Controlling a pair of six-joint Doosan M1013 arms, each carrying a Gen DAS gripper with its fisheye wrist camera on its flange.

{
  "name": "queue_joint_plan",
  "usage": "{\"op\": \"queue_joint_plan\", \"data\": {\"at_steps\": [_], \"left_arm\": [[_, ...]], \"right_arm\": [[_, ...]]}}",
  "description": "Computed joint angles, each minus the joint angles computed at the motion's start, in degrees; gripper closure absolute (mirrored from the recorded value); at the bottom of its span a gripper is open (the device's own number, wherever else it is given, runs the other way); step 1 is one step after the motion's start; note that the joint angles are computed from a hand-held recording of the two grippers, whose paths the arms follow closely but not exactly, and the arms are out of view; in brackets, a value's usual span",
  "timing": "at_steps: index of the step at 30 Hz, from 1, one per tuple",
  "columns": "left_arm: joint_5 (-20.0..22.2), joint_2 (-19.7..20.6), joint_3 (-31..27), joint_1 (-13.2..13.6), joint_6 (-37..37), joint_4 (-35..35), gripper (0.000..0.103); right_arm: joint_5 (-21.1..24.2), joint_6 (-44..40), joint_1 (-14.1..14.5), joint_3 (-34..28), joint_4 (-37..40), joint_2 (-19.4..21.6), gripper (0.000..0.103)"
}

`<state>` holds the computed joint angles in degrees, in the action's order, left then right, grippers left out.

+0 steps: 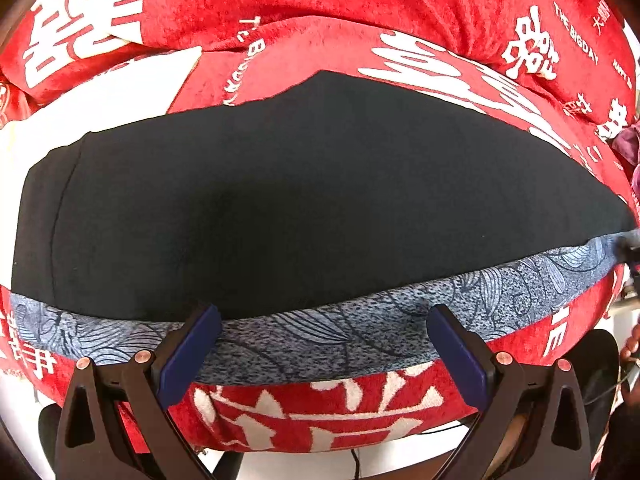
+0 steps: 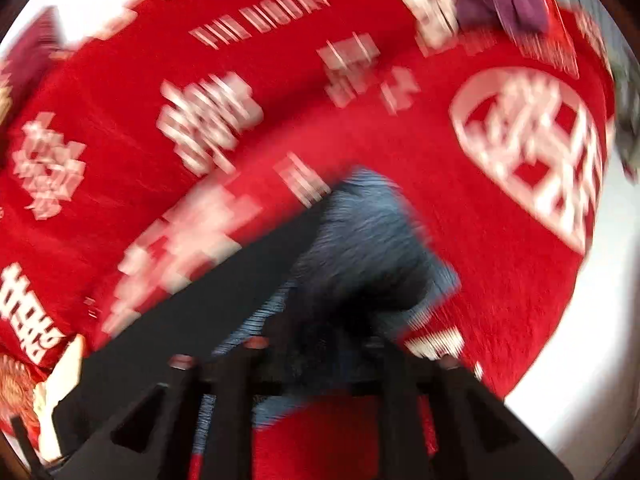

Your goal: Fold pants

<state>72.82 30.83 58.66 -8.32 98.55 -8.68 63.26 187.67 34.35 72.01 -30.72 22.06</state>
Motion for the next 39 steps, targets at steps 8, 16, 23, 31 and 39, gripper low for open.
{"op": "queue_joint_plan", "data": {"at_steps": [8, 16, 23, 31, 39], "left_arm": [[-0.53, -0.43, -0.26, -0.35, 2.05, -1.40, 0.000], [1.17, 0.39, -1.12, -0.42, 1.01, -1.71, 0.000], [0.29, -0.17, -0.73, -1.37, 2.20, -0.88, 0.000], [1.05, -0.02, -0.63, -2.04, 2.02, -0.16, 0.000], [1.19, 0.74, -2.00, -2.37, 1.00, -1.13, 0.000]], "right_arm": [[-15.93, 13.18, -1.68, 9.11, -4.88, -5.29, 0.031], [-20.99, 28.83, -1.87, 15.45, -13.85, -7.97, 0.017], [-22.12, 21.23, -1.23, 11.87, -20.41, -7.83, 0.091], [5.60, -5.73, -3.15, 2.14, -0.80, -1.39, 0.091], [-6.18, -7.58, -0.63, 0.98, -8.05, -2.26, 0.025]]}}
